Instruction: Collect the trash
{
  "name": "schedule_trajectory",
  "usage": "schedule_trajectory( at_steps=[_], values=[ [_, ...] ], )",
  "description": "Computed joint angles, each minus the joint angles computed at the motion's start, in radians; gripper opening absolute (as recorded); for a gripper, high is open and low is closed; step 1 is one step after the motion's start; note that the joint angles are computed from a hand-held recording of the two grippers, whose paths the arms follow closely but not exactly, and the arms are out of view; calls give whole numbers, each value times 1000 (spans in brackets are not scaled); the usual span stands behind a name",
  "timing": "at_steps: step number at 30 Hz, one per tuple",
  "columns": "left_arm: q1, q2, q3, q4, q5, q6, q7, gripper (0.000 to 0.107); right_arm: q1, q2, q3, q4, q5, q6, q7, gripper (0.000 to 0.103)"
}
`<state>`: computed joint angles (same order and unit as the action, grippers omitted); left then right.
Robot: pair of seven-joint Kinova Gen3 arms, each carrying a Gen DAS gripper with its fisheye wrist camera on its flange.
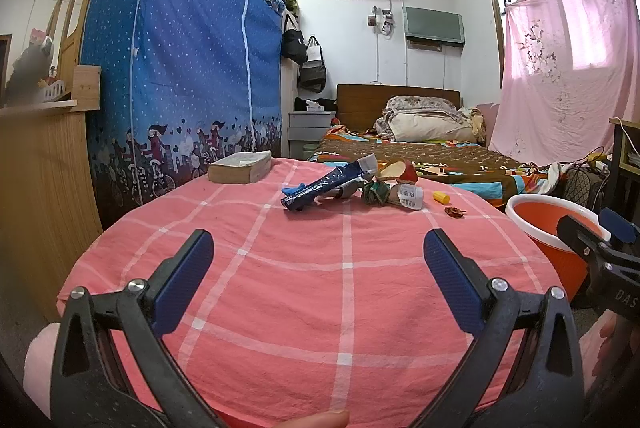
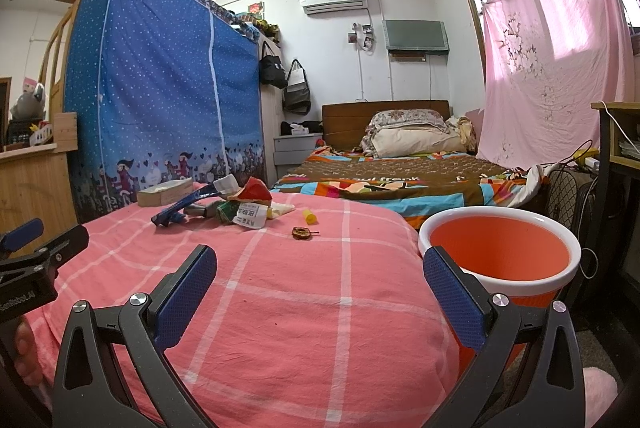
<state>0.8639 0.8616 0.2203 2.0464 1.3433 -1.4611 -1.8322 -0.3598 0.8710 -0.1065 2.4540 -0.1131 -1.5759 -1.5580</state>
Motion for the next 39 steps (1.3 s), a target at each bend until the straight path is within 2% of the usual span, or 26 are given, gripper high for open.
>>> schedule_trajectory(
  at_steps=[9, 17, 25, 33, 37, 39],
  values=[
    [-19, -13, -2, 11, -16, 38, -3, 103, -45, -3, -14, -7, -53, 12, -11, 103],
    [-60, -35, -28, -4, -61, 87, -26, 103, -34, -68, 27, -52, 1, 89, 71, 103],
    [-108, -57, -55, -47, -147, 94, -134, 103, 34, -112, 35, -164, 84, 167, 130, 103],
    [-170, -32, -78, -123, -253, 62, -165, 103, 82, -85, 33, -283, 133, 160, 134, 103],
    [-206, -23, -68, -159, -277, 93, -183, 103, 127, -87, 31, -345, 214, 259, 87, 103],
    [-232, -29, -57, -172, -289, 143, -187, 103, 138, -80, 29, -363, 223, 289, 75, 103]
  ],
)
